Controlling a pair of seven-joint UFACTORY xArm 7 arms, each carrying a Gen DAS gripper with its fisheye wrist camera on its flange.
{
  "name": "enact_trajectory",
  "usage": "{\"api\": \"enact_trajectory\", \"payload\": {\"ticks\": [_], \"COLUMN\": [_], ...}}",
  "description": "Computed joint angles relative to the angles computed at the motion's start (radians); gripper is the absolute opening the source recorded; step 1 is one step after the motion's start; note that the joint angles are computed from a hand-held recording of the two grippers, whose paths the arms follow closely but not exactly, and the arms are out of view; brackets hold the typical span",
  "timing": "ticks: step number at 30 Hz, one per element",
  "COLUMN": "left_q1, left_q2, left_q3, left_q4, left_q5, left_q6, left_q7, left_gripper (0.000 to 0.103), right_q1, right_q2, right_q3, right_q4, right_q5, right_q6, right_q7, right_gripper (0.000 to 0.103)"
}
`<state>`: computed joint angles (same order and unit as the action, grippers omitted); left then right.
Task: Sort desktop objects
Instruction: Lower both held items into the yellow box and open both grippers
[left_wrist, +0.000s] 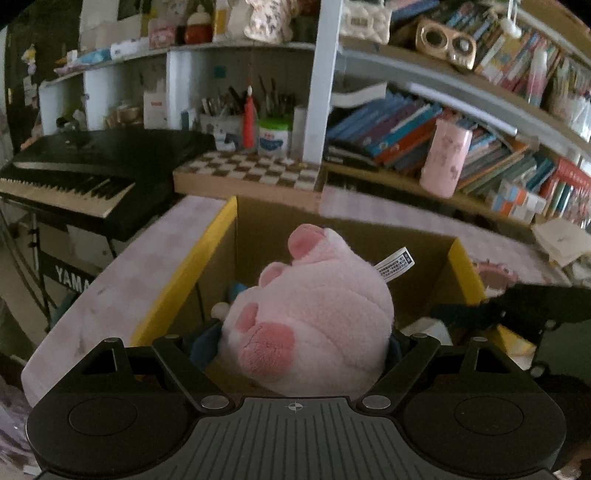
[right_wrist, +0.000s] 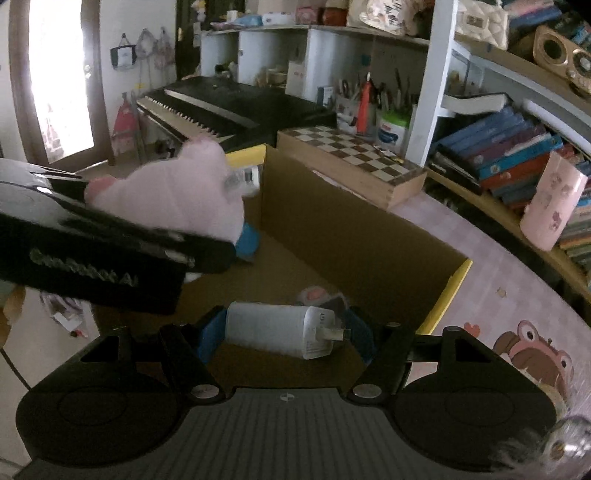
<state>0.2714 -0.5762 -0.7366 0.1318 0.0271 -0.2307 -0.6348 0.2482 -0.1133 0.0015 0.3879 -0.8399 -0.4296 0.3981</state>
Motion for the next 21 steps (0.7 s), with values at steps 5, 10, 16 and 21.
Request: {"api": "enact_trajectory", "payload": {"ticks": [5,10,16,21], "left_q1": [0.024,0.018,0.002,-0.006], "left_q2": [0.042,0.093,0.101,0.043], "left_q3": [-0.017,0.011,0.032,0.016], "left_q4": [0.016,0.043,0.043,0.023], "left_q5": [0.008,0.011,0.019,0.024], "left_q6": [0.007,0.040,0.046,0.044], "left_q7": [0.007,0.018,0.015,0.005], "left_gripper": [0.087,0.089,0.091,0.095], "right_q1": [-0.002,-0.029,-0.049,-0.046], "right_q2": [0.023,0.046,0.041,0.023], "right_q3": [-0.022,-0.014,0.008,0.013], "right_q4": [0.042,0.109,0.109,0.100], "right_q5": [-0.129,-0.317,-0.328,-0.309], "right_q6": [0.013,0.055,0.071,0.086], "right_q7": [0.088,0.217,0.211,0.206], "right_gripper": [0.068,0.068,0.068,0.069]}}
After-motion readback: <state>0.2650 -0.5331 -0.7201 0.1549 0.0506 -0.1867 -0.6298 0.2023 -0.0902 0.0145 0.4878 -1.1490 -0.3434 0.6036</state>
